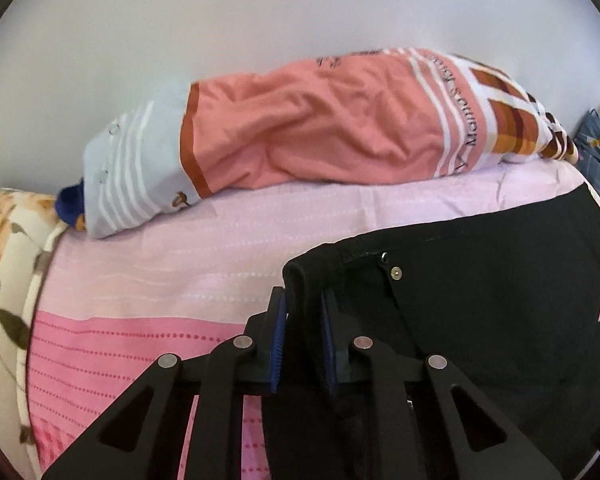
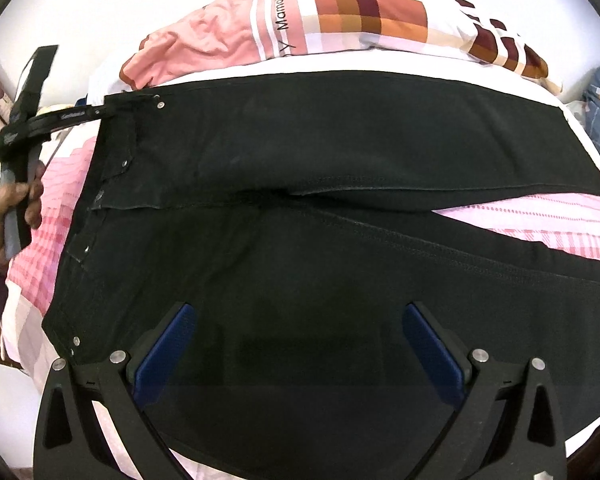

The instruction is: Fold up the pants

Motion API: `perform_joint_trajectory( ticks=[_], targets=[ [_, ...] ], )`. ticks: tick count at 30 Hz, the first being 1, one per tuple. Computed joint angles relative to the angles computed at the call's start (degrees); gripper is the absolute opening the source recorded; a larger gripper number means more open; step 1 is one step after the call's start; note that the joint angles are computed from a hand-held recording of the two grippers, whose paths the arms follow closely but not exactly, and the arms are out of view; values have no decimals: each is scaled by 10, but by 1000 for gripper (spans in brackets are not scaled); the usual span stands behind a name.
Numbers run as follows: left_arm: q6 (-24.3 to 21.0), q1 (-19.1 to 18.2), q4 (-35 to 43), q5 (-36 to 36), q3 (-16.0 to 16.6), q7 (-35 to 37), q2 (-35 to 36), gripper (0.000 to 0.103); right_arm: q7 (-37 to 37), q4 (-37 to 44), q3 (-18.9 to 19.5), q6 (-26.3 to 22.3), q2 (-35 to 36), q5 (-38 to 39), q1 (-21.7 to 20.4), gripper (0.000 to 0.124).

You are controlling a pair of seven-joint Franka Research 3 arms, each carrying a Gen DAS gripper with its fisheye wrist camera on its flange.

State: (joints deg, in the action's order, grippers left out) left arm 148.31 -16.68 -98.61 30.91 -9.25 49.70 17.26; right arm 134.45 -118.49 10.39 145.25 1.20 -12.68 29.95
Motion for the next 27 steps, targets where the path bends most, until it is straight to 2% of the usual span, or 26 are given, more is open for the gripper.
perform_joint_trajectory(
  ticks=[3,7,9,12,15,18,21,24,26,27],
  targets=[
    [4,-10,-14,22,2,-23,-15,17,-14,4,-3,14,4,14,-3,103],
    [39,-13,-64,45,2,-79,-57,16,-77,11,-8,74,12,95,-14,103],
    [60,-10,-97,47,-3,-110,-84,16,-130,20,-9,106,21,175,-23,103],
    [100,-8,-160,55,-15,-168,-134,16,-278,43,5,146,44,416,-50,103],
    [122,-5,-207,50,-33,-210,-171,16,-358,88,11,141,82,583,-80,103],
    [142,-2,-256,25,-47,-244,-208,13,-419,133,15,126,119,677,-108,102],
    [172,-2,-299,-36,-53,-248,-233,12,-422,167,8,103,150,703,-124,99],
    [175,2,-315,-52,-61,-256,-240,12,-410,194,7,78,183,735,-143,98],
    [181,-3,-320,-80,-60,-239,-235,12,-394,211,6,76,205,740,-150,98],
    [179,1,-317,-71,-64,-245,-233,12,-405,226,15,75,218,765,-161,98]
  ],
)
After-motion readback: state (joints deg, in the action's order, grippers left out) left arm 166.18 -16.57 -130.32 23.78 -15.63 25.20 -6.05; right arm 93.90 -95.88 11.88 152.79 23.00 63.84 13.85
